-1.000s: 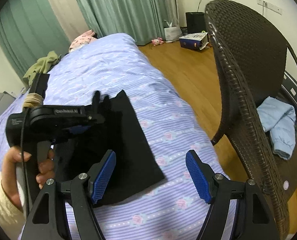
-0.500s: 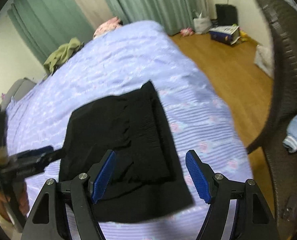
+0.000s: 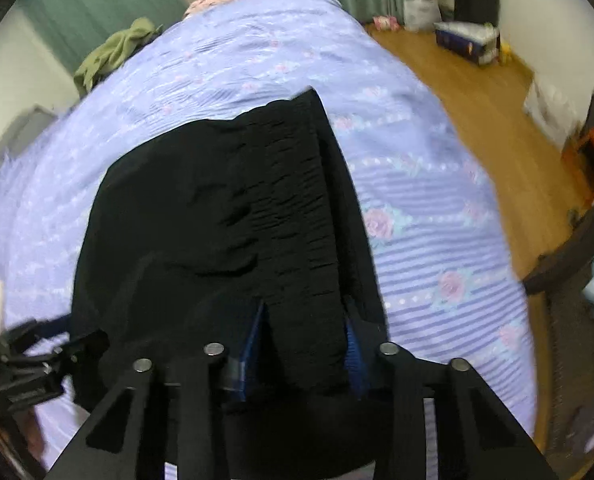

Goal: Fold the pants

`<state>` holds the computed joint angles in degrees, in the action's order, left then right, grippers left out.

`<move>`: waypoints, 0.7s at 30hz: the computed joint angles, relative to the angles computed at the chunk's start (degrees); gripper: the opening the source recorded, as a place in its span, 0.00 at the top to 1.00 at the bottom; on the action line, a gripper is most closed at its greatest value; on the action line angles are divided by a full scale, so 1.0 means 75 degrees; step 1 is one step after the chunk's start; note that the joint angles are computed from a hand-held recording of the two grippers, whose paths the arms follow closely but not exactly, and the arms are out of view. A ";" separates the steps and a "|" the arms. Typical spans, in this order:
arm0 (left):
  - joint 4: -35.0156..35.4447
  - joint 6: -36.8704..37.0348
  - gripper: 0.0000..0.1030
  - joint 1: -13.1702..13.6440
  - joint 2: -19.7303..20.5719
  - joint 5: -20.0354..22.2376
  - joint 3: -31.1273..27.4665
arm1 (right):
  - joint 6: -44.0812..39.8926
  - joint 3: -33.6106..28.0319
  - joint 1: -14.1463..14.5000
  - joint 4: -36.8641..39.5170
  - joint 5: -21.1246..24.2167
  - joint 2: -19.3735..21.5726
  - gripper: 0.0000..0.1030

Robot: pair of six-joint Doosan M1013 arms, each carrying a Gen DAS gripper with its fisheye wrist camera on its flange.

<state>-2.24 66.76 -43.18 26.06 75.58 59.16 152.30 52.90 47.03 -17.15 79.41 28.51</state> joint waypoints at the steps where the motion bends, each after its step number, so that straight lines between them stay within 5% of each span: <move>1: -0.0006 0.0030 0.36 -0.0009 0.0002 -0.0005 -0.0017 | -0.0045 -0.0089 0.0046 -0.0193 0.0169 0.0034 0.65; 5: 0.0040 0.0104 0.34 -0.0049 -0.0013 0.0015 -0.0012 | 0.0062 -0.0012 0.0012 -0.0226 0.0270 -0.0008 0.59; 9: -0.0020 -0.0031 0.30 -0.0076 0.0074 0.0163 -0.0056 | 0.0539 0.0210 -0.0025 -0.0205 0.0411 -0.0115 0.26; 14: -0.0133 0.0105 0.26 -0.0059 0.0092 0.0280 -0.0042 | 0.1299 0.0261 0.0223 -0.0768 0.0774 -0.0290 0.23; 18: -0.0064 0.0208 0.26 -0.0082 -0.0034 0.0324 0.0022 | 0.1816 -0.0067 0.0498 -0.1733 0.1866 -0.0226 0.12; 21: -0.0036 0.0276 0.26 -0.0078 -0.0301 0.0136 0.0202 | 0.2099 -0.0127 0.0499 -0.1737 0.1885 -0.0342 0.12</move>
